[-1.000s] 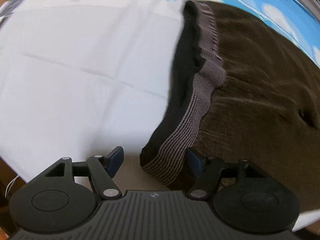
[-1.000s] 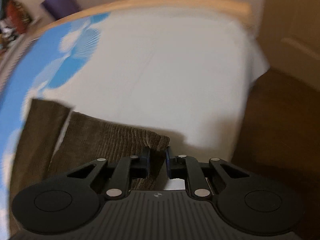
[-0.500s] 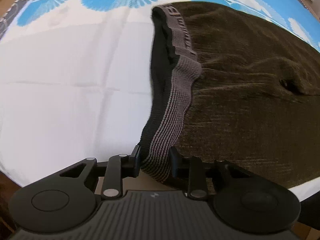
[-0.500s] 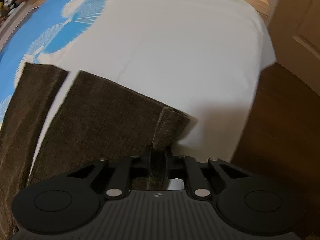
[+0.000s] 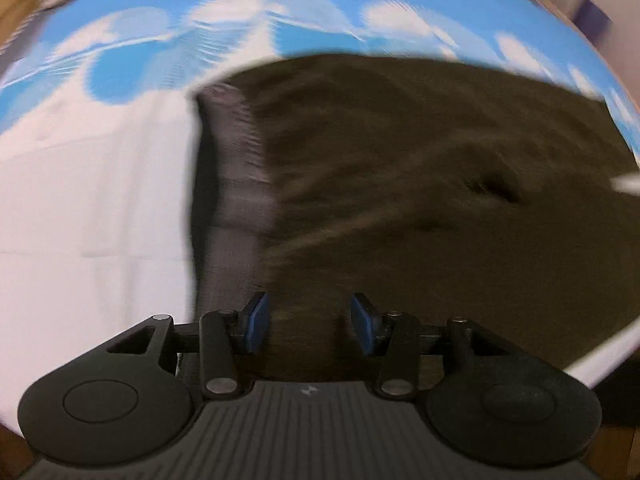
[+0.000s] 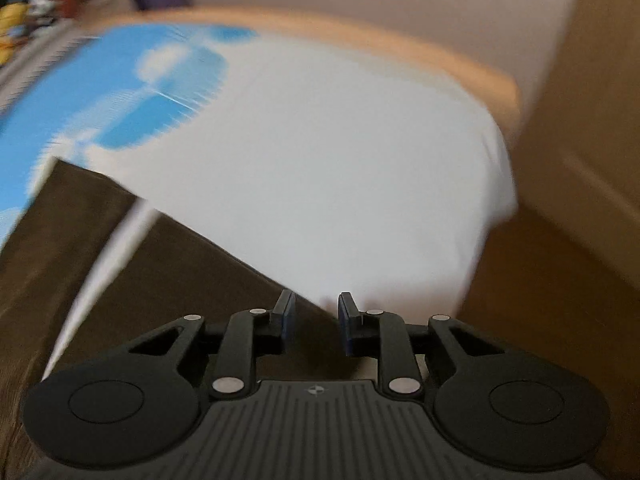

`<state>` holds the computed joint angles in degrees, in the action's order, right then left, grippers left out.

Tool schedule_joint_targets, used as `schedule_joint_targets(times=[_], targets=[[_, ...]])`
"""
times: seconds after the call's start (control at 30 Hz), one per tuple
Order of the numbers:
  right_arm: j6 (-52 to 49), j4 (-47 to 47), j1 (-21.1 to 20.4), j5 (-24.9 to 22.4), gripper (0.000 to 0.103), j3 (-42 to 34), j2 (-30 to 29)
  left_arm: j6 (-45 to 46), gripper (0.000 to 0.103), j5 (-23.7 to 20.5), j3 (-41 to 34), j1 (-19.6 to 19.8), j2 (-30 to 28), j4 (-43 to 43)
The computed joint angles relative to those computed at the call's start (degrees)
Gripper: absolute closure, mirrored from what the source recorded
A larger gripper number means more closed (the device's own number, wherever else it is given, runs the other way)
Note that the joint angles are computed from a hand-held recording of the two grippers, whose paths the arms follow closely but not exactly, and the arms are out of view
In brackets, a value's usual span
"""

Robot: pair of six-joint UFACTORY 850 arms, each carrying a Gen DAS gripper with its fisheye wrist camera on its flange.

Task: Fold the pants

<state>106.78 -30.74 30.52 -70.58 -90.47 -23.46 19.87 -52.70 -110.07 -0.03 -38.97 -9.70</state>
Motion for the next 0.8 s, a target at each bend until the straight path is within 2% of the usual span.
schedule_joint_targets(times=[0.07,0.13,0.2,0.27,0.3,0.47,0.63,0.67,0.8], targets=[[-3.0,-1.5,0.5,3.9,0.066,-0.8,-0.4,0.0,0.053,-3.4,-1.5,-1.3,-2.2,3.2],[-8.1,1.4,0.1,9.7,0.057,-1.0,-0.6,-0.4,0.051,-6.0,-0.9,-2.6,-3.1,7.9],[-17.0,10.0,-1.1,14.3,0.054,-1.6,-1.5,1.6,0.046,-4.0,0.9,-3.5,-2.0,9.3],[-24.0,18.8,-2.0,12.4,0.055,-3.7,-4.1,1.2,0.046,-3.9,0.1,-3.1,-1.9,7.3],[-24.3,19.6,-2.1,10.8,0.056,-4.7,-4.8,1.0,0.046,-2.6,-0.1,-2.8,-1.6,5.8],[-19.5,3.2,0.6,8.2,0.056,-9.8,-6.3,-4.0,0.046,5.8,-1.0,-1.1,-0.1,-0.7],[-17.3,-5.8,2.4,14.9,0.056,-13.5,-7.4,-10.9,0.047,14.6,-1.7,-1.1,0.2,-1.0],[-17.6,-7.1,2.6,15.5,0.056,-15.3,-8.4,-13.2,0.047,15.1,-4.1,-1.8,-1.7,0.4],[-19.0,-12.7,3.8,16.4,0.057,-25.3,-14.4,-18.4,0.047,17.7,-6.2,-3.0,-2.9,5.2]])
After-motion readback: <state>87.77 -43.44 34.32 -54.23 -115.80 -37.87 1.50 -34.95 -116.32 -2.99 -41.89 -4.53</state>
